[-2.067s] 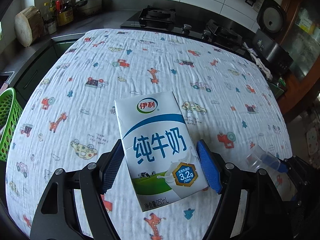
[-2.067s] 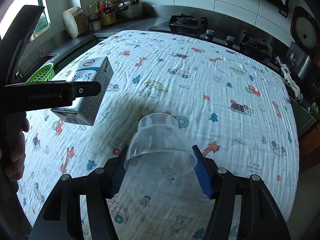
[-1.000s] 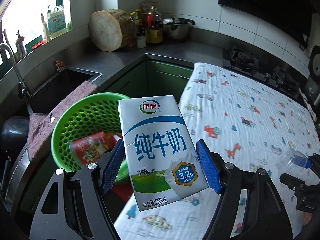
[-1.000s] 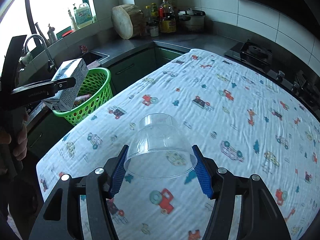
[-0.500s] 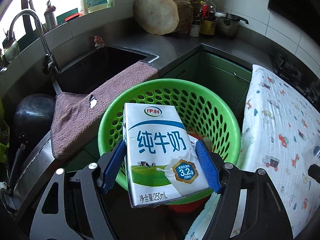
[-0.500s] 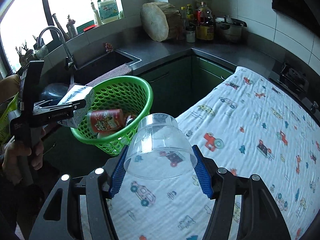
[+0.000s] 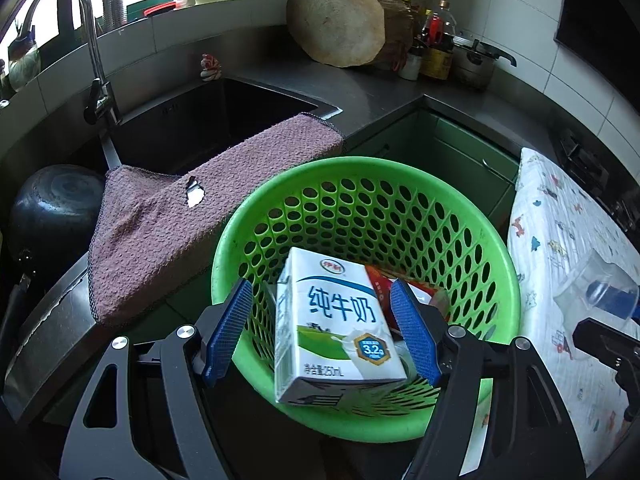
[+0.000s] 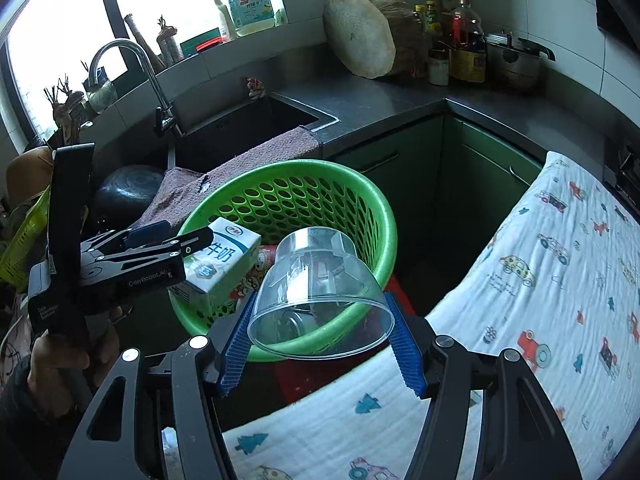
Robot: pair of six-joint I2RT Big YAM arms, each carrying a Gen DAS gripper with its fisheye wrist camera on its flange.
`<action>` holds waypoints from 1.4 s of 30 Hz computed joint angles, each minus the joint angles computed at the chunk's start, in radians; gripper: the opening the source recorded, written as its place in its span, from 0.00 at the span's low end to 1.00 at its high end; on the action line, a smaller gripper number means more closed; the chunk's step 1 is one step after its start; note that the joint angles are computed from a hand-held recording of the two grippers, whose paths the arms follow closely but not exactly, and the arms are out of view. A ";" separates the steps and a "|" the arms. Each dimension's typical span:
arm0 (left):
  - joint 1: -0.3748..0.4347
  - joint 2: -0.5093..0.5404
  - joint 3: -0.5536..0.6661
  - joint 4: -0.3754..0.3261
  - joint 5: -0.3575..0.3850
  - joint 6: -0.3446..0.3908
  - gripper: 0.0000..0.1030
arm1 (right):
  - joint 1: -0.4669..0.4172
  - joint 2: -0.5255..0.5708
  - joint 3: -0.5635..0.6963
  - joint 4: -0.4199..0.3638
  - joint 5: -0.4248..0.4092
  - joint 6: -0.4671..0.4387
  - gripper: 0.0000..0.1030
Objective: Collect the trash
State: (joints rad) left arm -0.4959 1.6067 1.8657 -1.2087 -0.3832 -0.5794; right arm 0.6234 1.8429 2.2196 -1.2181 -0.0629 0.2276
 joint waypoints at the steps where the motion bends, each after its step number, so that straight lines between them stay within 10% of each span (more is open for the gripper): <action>1: 0.001 0.002 0.001 -0.005 -0.005 -0.002 0.69 | 0.001 0.015 0.018 -0.005 -0.002 0.001 0.58; 20: 0.020 -0.057 -0.041 0.004 -0.002 -0.022 0.78 | 0.028 0.192 0.216 -0.055 -0.063 0.040 0.60; 42: -0.040 -0.125 -0.075 -0.017 -0.060 -0.022 0.88 | 0.031 0.028 0.007 0.015 -0.042 0.035 0.68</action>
State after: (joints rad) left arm -0.5355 1.4816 1.7907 -1.2258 -0.4432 -0.6012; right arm 0.6539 1.8709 2.2270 -1.2030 -0.1047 0.2627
